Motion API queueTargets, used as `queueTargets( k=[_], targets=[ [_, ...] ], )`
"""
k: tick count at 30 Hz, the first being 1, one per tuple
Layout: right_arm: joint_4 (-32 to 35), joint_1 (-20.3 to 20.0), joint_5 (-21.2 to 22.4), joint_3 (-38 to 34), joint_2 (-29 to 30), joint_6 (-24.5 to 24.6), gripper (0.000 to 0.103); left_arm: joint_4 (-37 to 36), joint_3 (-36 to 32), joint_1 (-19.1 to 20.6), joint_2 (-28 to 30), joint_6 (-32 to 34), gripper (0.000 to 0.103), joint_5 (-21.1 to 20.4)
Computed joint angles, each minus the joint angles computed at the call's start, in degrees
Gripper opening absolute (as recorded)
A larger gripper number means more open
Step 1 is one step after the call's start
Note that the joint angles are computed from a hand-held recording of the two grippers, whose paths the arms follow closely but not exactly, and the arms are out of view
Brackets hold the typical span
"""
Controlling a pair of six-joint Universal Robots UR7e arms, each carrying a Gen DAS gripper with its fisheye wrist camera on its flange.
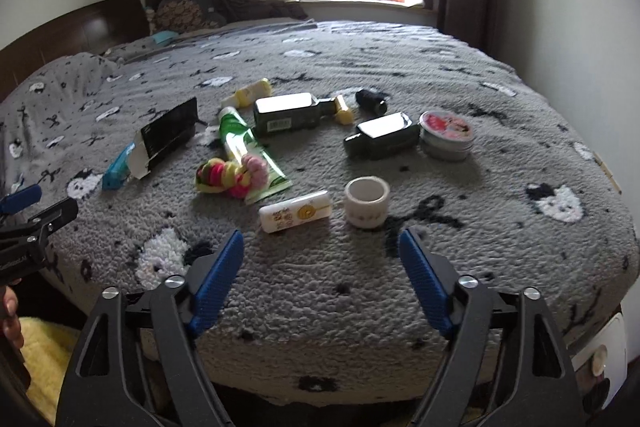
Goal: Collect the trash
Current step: 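Grasp the blue wet-wipe pack with the left tool while the right tool grasps the white tube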
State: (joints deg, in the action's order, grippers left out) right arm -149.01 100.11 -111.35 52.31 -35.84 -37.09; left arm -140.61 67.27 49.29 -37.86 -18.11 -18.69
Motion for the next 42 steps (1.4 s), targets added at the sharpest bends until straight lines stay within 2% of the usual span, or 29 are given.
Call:
queueTargets(
  k=[2,7,11,16,17,19,22,29,32,36,41,42],
  targets=[
    [3.0,-0.3,0.1,-2.2,1.7,0.0,0.066,0.0,-0.6,0.5,0.3,0.4,0.088,-0.7],
    [9.6,-1.0,1.7,-7.4,4.5,1.5,0.066,3.5,-2.5,2.0,0.8,-0.6,0.088,-2.2],
    [11.6,-1.0,1.3,-12.0,7.4,1.2,0.066,5.7,-3.5,2.9,0.9,-1.6,0.088,-3.1],
    [14.6,-0.9,0.9,-18.6,11.1,0.1,0.066,3.7,-5.1,3.7,1.3,0.5,0.088,-4.5],
    [14.7,-0.8,0.7,-19.2,11.5,-0.3,0.065,3.4,-5.8,3.8,1.6,1.2,0.088,-4.6],
    [14.5,-0.7,0.4,-19.7,12.0,-1.5,0.056,3.3,-7.6,4.2,2.5,3.1,0.088,-4.4],
    [14.3,-0.6,0.4,-20.5,12.5,-1.9,0.056,3.8,-10.8,5.2,3.8,4.8,0.087,-4.3],
    [12.5,-0.1,1.8,-20.7,12.3,-2.1,0.056,13.6,-16.6,8.2,5.5,-0.3,0.067,-6.0],
    [12.5,0.1,2.6,-20.8,12.2,-2.4,0.056,12.6,-17.6,8.9,6.1,-0.2,0.067,-6.8],
    [12.8,0.4,2.3,-22.3,13.1,-2.5,0.056,12.7,-22.3,9.5,8.6,2.1,0.067,-6.9],
    [12.2,0.6,1.8,-23.3,13.8,-2.6,0.056,13.5,-26.4,10.3,10.3,3.0,0.043,-8.7],
    [11.9,0.6,1.7,-23.1,13.7,-2.6,0.056,13.1,-25.9,10.2,10.0,2.9,0.043,-8.8]
  ],
)
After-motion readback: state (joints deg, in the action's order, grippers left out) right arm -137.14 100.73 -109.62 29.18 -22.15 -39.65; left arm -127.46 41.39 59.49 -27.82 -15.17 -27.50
